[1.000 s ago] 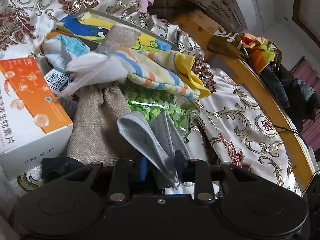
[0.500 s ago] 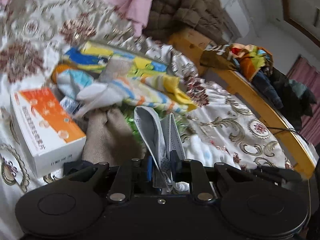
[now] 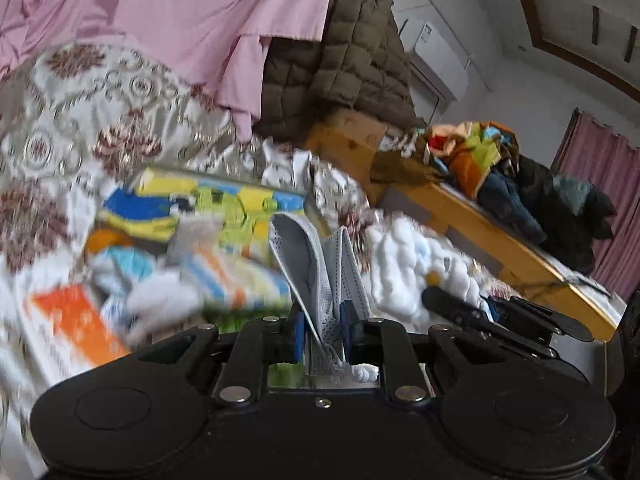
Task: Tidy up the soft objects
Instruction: 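Lift the mask with the left tool while the right tool carries the cloth to the painted tray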
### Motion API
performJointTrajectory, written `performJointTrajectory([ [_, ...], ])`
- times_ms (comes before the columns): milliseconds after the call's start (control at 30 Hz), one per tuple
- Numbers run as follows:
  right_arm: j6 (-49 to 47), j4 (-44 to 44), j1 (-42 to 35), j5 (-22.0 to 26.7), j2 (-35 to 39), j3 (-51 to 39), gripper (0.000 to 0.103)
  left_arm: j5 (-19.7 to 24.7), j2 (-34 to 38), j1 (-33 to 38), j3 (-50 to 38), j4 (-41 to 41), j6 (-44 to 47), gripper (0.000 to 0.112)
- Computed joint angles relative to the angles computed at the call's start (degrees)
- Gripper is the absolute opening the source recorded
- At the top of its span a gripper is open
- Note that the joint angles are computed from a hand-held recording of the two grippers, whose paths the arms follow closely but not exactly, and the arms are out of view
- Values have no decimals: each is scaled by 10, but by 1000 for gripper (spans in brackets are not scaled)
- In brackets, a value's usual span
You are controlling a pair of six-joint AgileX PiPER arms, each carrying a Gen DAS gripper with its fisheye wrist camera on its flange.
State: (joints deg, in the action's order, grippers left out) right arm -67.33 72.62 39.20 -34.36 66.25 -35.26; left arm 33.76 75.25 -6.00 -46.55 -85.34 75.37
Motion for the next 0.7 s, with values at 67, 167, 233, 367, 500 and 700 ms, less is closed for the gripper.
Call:
performJointTrajectory([
  [67,91,-95,-86,67,41,-44,17,-24,41,-21,-60,15,-23,19],
  [167,224,-245,-173,130,111,-117,17,-51,114,-42,-161,46,-66,19],
  [233,330,-346,-217,169,164,-171,17,-76,168,-56,-234,75,-109,20],
  [367,524,-531,-266,210,255,-247,17,-116,289,-86,-399,235,-300,20],
  [500,684,-676,-293,235,337,-315,17,-89,418,-104,-578,436,-530,20],
  [700,935,-905,-319,274,418,-383,17,46,595,-119,-859,648,-781,20],
])
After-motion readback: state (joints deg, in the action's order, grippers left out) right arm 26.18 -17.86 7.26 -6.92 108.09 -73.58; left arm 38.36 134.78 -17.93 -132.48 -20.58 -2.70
